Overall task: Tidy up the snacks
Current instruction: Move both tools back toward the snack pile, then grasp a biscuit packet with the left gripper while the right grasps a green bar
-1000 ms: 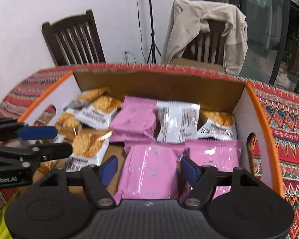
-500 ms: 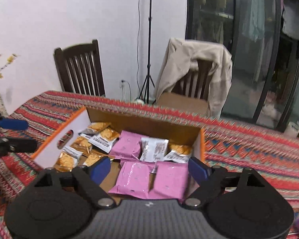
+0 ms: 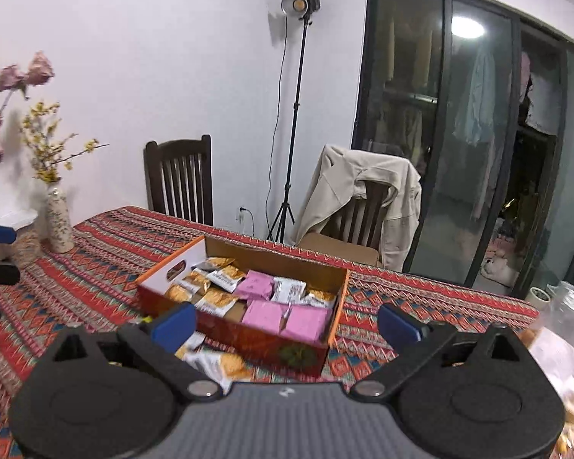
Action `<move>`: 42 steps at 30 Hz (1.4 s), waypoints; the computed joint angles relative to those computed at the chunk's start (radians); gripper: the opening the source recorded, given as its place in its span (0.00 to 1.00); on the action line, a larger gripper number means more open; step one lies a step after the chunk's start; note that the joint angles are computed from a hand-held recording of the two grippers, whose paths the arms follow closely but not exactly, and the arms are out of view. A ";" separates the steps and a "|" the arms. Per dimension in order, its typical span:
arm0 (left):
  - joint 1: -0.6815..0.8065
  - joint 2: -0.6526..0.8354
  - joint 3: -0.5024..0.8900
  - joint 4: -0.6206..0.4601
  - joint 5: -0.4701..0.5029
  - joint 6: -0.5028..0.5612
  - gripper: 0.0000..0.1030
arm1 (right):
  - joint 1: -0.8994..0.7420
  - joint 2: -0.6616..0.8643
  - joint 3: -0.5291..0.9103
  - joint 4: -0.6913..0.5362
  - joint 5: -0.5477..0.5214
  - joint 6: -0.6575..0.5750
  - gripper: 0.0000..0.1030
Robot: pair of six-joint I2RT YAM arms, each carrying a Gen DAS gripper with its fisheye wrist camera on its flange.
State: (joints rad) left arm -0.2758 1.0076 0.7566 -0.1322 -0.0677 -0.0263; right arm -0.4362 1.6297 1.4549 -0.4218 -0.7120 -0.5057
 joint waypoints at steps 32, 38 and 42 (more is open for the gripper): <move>-0.188 0.070 -0.262 0.048 -0.225 -0.253 1.00 | -0.141 -0.174 -0.704 0.205 -0.041 -0.125 1.00; -0.083 0.292 -0.147 0.200 -0.095 -0.171 1.00 | -0.010 -0.076 -0.672 0.319 0.031 -0.019 0.89; -0.053 0.461 -0.036 0.251 -0.085 -0.146 1.00 | 0.081 0.016 -0.619 0.376 0.109 0.039 0.76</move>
State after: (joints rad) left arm -0.3292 1.4686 0.7206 0.1192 -0.1531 -0.1727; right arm -0.3551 1.6458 0.8357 -0.0457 -0.6031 -0.4666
